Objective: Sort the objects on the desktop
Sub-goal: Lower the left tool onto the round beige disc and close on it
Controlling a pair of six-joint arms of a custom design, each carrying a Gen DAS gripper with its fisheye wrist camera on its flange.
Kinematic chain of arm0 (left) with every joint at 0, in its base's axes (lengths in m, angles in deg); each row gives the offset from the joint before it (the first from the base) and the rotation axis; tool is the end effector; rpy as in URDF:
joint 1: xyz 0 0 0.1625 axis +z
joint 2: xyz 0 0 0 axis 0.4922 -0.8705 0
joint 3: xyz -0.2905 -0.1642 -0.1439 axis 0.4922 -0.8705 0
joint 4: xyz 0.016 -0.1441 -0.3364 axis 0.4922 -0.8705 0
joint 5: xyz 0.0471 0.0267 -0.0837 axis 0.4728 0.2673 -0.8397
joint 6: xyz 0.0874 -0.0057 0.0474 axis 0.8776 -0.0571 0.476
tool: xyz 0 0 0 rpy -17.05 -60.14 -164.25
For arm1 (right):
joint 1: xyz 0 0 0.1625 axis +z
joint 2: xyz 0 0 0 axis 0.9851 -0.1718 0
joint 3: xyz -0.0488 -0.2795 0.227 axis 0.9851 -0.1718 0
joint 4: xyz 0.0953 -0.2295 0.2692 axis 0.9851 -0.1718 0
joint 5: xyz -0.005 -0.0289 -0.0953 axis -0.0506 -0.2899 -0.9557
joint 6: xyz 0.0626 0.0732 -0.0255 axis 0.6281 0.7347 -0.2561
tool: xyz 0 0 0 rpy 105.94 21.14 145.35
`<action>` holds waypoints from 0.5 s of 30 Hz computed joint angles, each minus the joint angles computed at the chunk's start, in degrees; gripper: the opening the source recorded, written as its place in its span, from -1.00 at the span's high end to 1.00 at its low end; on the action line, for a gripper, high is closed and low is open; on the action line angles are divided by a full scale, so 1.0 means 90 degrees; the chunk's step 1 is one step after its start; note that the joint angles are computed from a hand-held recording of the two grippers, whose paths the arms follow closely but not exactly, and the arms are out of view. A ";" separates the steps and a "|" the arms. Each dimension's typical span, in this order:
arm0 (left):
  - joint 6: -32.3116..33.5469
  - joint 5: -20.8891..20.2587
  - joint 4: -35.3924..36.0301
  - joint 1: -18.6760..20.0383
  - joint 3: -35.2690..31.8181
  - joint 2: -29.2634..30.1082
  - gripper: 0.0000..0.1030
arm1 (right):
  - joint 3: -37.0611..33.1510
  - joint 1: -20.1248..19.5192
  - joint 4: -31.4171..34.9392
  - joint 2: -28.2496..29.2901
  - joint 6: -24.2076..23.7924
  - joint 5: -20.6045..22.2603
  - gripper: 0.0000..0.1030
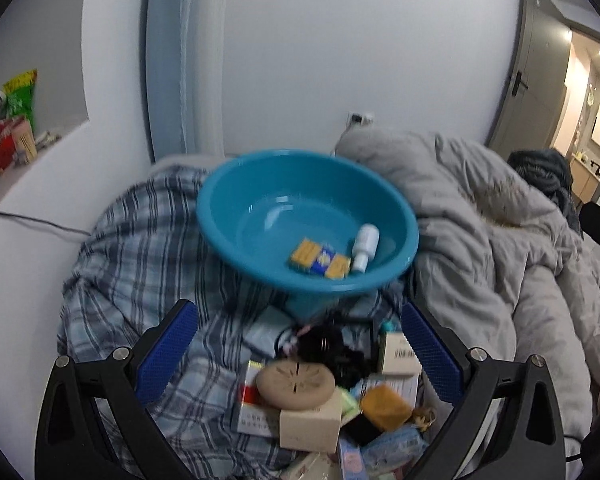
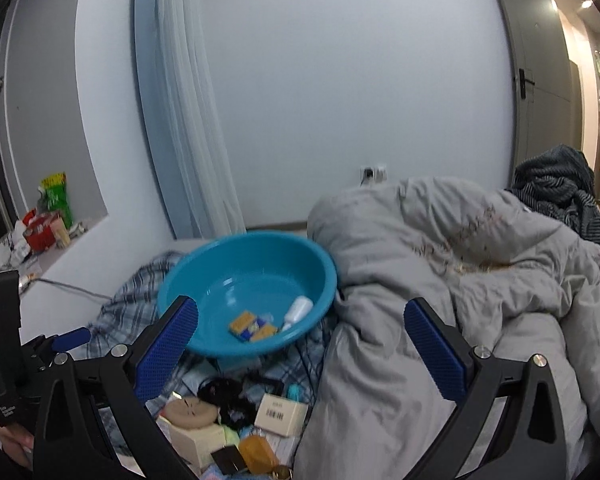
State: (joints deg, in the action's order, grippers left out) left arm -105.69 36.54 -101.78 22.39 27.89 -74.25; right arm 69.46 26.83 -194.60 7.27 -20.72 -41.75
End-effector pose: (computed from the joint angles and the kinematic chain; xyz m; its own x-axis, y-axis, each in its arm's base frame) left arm -0.2066 -0.6256 0.2586 -0.7429 -0.3264 -0.5845 0.2865 0.6341 -0.7182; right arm 0.3286 -0.6940 0.2110 -0.6960 -0.4956 0.5196 -0.7180 0.4819 -0.5022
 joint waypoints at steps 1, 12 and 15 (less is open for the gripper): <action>-0.0064 -0.0080 0.0062 0.0041 0.0007 0.0003 -1.00 | 0.0030 -0.0006 0.0023 0.0003 -0.0015 -0.0038 -0.99; -0.0885 -0.1476 0.1004 0.0828 -0.0226 0.0108 -0.99 | 0.0161 -0.0041 0.0200 0.0115 -0.0235 -0.0293 -0.99; -0.0978 -0.1512 0.1210 0.0881 -0.0299 0.0174 -0.99 | 0.0090 -0.0061 0.0284 0.0202 -0.0220 -0.0393 -0.99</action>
